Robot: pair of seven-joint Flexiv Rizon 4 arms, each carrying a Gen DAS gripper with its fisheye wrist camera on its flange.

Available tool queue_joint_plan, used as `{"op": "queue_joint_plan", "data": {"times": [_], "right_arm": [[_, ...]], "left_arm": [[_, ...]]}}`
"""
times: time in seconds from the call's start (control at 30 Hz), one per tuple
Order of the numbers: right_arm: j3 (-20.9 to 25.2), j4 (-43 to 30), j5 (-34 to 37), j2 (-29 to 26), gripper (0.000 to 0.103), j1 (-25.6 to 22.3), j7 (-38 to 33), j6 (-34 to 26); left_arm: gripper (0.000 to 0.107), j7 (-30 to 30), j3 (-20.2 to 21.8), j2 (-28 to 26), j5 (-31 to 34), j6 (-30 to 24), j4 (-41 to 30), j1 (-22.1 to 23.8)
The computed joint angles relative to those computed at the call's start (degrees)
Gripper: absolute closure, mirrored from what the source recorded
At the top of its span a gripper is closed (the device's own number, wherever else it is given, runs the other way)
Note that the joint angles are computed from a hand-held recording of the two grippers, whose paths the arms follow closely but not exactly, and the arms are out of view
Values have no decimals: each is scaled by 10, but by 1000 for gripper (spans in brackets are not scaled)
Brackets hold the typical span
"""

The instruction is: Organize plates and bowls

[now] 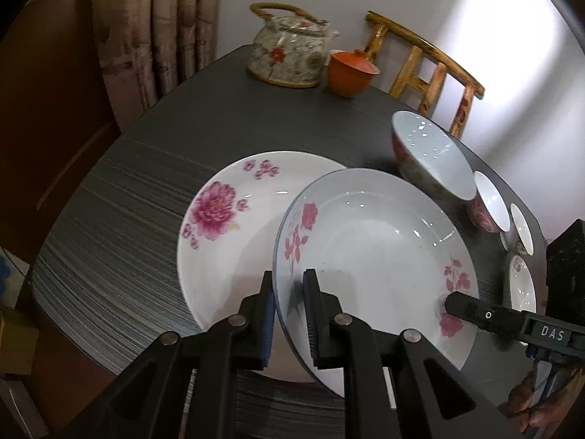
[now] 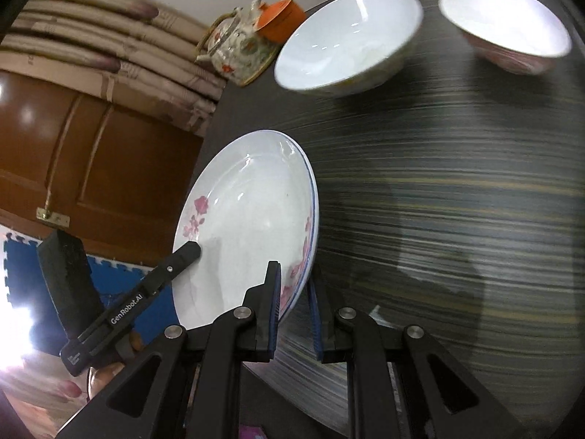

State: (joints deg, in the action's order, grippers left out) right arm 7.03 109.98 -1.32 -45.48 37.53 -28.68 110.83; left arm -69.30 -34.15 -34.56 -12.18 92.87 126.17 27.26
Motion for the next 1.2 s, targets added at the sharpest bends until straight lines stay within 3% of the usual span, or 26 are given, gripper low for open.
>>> {"op": "queue_joint_plan", "data": {"times": [0.43, 0.7, 0.83, 0.97, 1.2], "right_arm": [[-7, -54, -42, -2, 88, -7, 1, -95], [-12, -80, -61, -10, 88, -5, 6, -131], [-12, -85, -67, -10, 88, -6, 7, -140], [-16, -86, -72, -10, 88, -5, 10, -150], [-38, -91, -86, -7, 86, 13, 14, -173]], "left_arm": [[91, -2, 56, -10, -24, -20, -21, -38], [91, -5, 162, 6, -17, 1, -34, -138], [78, -13, 190, 11, -6, 23, -34, -164], [78, -32, 208, 16, 6, 54, -32, -178], [76, -46, 189, 13, 29, 53, -37, -153]]}}
